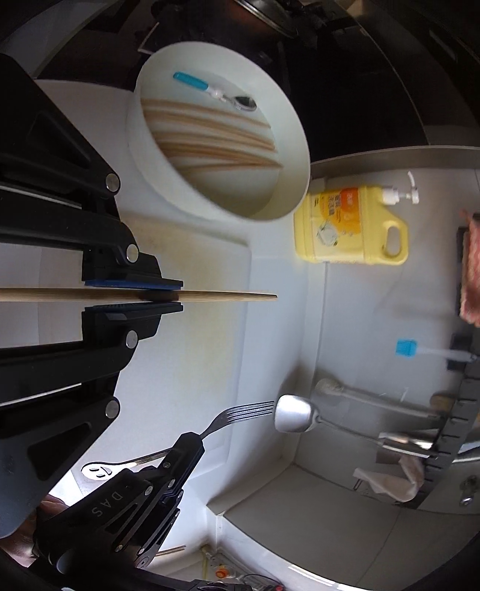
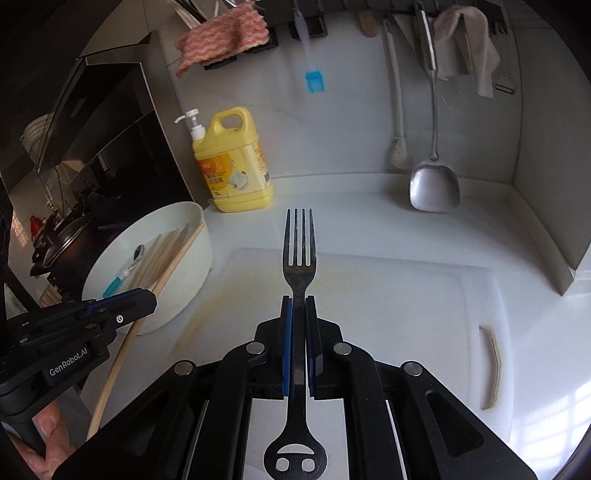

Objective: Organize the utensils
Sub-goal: 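Carry the fork with the right tool and chopstick with the left tool over the basin, then open the right tool to drop the fork while the left tool releases the chopstick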

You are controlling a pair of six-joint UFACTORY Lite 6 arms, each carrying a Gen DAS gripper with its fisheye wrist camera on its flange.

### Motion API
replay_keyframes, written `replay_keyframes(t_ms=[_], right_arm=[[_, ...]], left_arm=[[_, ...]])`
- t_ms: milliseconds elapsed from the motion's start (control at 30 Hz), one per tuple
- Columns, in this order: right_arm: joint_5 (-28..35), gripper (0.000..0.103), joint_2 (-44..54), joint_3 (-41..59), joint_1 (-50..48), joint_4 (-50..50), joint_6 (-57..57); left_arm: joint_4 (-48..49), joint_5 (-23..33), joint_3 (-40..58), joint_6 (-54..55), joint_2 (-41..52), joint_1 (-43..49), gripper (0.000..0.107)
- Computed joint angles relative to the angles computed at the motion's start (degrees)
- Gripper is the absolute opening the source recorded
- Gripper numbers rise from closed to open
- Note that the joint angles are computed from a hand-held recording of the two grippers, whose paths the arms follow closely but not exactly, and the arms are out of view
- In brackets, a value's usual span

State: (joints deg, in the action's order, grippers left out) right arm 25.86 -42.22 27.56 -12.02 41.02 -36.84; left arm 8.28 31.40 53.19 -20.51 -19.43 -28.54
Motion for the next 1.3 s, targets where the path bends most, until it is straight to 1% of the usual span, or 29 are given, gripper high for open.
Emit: replay_keyframes(t_ms=[100,133,267,400,500,533,667,767,833,1067,1200,1300], right_arm=[[-3.83,0.007,5.68,7.01,11.45,-11.57,17.99],[-5.32,0.007,7.9,9.17,15.0,-15.72,23.99],[-10.83,0.007,19.19,18.6,26.39,-34.44,47.97],[-10.14,0.007,33.59,32.03,34.34,-54.9,71.96],[-7.58,0.007,45.02,43.54,39.85,-70.19,89.32],[-6.83,0.007,48.66,47.22,40.85,-72.5,92.3],[-4.11,0.007,61.1,60.4,42.93,-69.86,91.23],[-1.59,0.007,69.86,69.95,43.46,-64.57,86.38],[-0.34,0.007,74.14,74.62,43.44,-61.25,83.18],[5.08,0.007,87.47,90.05,42.54,-51.54,73.46],[9.7,0.007,94.54,99.09,41.2,-46.1,69.16],[14.06,0.007,99.78,106.39,40.34,-44.58,67.8]], left_arm=[[-7.69,3.32,3.47,11.69,-0.91,9.5,0.007],[-11.2,4.16,4.89,17.08,-0.53,13.57,0.007],[-24.93,6.92,11.56,38.05,4.66,28.75,0.007],[-34.71,11.29,21.39,53.77,15.78,40.47,0.007],[-38.63,12.99,27.07,61.65,23.1,45.55,0.007],[-39.49,13.63,29.29,63.17,25.77,46.69,0.007],[-40.17,14.87,37.75,66.57,35.41,49.38,0.007],[-38.93,16.3,43.13,66.07,41.54,50.13,0.007],[-38.27,16.7,45.62,65.23,44.62,50.13,0.007],[-36.04,15.93,50.37,61.07,51.58,48.35,0.007],[-34.2,16.16,53.86,58.23,55.58,47.08,0.007],[-32.53,16.3,56.68,55.82,58.54,46.0,0.007]])
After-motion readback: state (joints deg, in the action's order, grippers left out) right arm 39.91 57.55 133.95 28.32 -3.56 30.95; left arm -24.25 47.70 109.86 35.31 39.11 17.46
